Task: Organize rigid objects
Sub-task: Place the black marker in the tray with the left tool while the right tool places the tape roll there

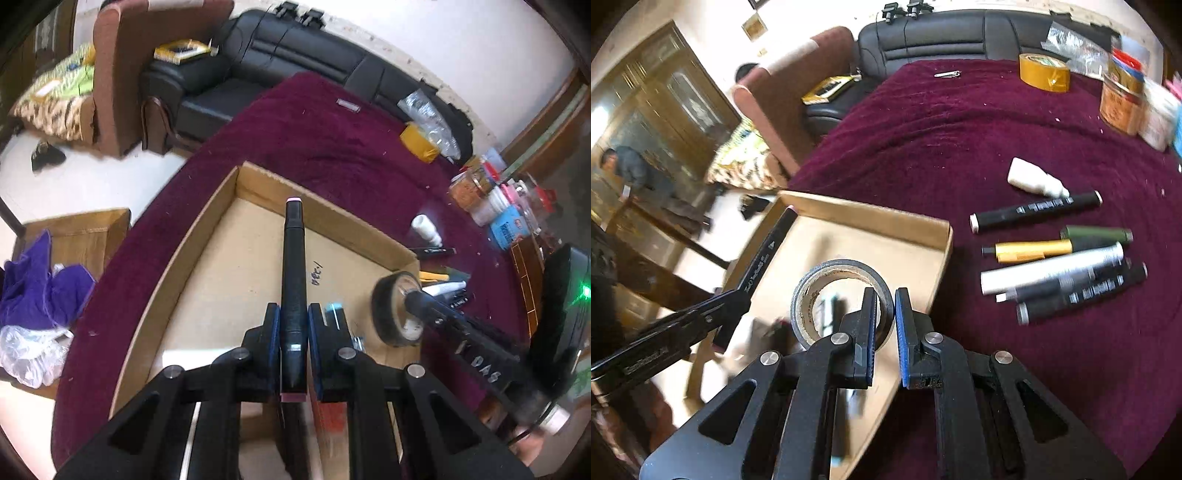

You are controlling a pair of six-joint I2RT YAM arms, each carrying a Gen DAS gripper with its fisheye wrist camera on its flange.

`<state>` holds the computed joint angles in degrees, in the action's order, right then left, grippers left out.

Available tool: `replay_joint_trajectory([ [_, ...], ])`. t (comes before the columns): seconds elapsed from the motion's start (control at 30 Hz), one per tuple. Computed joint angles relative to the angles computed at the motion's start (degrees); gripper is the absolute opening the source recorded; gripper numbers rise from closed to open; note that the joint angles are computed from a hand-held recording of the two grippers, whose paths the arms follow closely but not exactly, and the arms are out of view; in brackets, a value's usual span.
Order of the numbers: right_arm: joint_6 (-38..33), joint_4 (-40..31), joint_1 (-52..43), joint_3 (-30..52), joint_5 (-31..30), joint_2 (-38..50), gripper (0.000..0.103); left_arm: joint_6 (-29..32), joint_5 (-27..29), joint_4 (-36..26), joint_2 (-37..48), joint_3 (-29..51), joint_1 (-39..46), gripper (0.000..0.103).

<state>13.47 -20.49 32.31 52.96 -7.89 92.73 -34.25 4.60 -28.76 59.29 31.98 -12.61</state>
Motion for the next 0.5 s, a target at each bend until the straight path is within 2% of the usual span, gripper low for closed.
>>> replay_joint_trajectory([
  [0.17, 0.0, -0.5, 2.4, 4.0, 4.8, 6.4, 0.01, 0.0, 1.9, 2.7, 7.2, 0.6, 0.9, 0.013],
  [0.27, -0.8, -0.6, 3.6, 4.5, 6.7, 7.3, 0.01, -0.4, 1.3, 3.5, 8.2, 0.3, 0.2, 0.013],
  [0.4, -2.0, -0.1, 3.7, 4.4, 7.0, 7.6, 0.012, -0.6, 1.7, 3.0, 8.6, 0.8, 0.0, 0.015],
  [0.5, -3.6, 0.0, 2.1, 3.8, 3.0, 7.0, 0.015, 0.4, 3.7, 3.4, 9.1, 0.6, 1.1, 0.015],
])
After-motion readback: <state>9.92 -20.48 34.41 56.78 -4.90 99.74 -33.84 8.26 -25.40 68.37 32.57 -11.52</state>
